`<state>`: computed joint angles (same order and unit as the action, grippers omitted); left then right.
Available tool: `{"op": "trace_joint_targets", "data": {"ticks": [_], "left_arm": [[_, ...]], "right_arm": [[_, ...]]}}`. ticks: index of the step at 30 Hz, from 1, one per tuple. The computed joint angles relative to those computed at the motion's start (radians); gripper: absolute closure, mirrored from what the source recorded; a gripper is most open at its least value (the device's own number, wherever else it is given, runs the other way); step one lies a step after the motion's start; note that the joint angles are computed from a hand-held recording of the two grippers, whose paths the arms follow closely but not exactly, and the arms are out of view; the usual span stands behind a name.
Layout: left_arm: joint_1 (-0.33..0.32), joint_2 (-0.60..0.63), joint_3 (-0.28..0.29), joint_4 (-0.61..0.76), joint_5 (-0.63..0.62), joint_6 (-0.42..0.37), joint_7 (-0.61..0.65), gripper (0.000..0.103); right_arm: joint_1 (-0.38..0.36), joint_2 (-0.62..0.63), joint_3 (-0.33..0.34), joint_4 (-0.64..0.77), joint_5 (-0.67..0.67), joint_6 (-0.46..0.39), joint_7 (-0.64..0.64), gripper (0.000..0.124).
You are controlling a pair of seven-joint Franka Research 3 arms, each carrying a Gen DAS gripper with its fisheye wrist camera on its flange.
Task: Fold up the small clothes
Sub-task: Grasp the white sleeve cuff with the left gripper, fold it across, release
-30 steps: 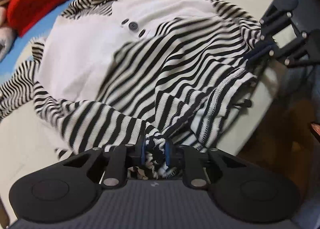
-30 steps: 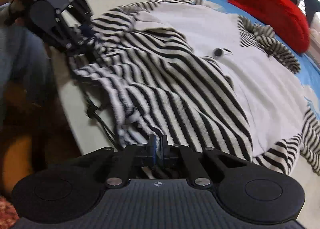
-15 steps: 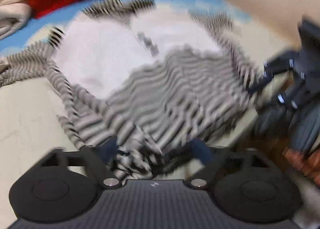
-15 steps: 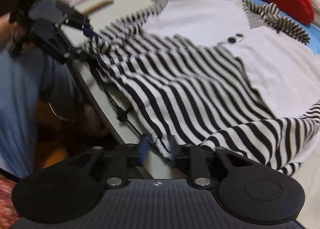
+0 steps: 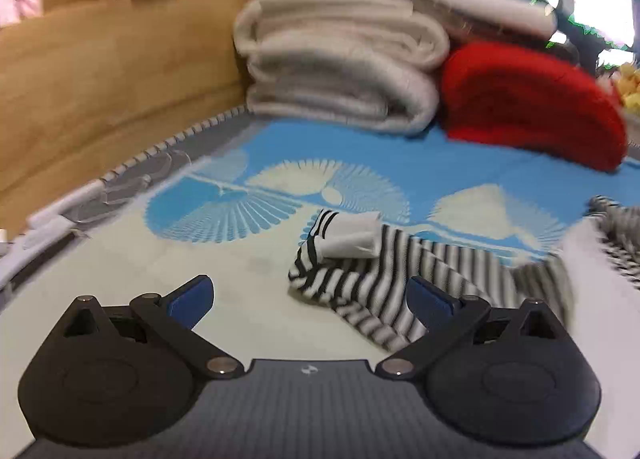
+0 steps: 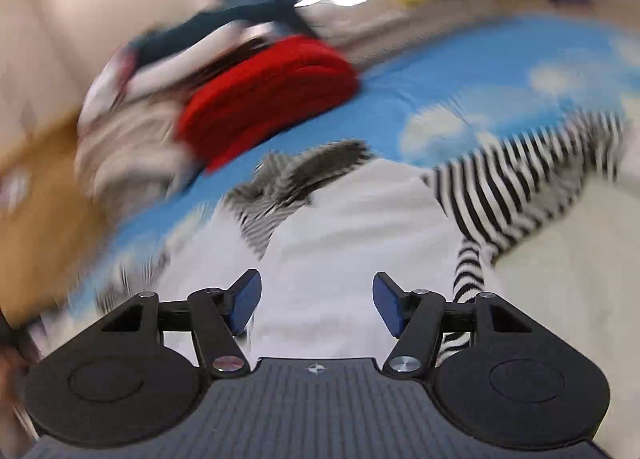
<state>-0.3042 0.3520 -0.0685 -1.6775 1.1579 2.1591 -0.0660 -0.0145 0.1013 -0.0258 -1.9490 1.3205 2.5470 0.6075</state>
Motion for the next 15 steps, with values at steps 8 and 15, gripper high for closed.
{"op": "trace_joint_targets", "data": {"ticks": [8,15], "left_arm": [[0.066,0.303,0.056,0.347,-0.154,-0.01,0.439,0.01],[0.124,0.145,0.13,0.16,-0.32,0.066,0.223,0.092]], "right_arm": [[-0.002,0.128,0.039,0.115,-0.083,0.027,0.192,0.059],[-0.01,0.182,0.068,0.183,-0.181,-0.054,0.303,0.059]]}}
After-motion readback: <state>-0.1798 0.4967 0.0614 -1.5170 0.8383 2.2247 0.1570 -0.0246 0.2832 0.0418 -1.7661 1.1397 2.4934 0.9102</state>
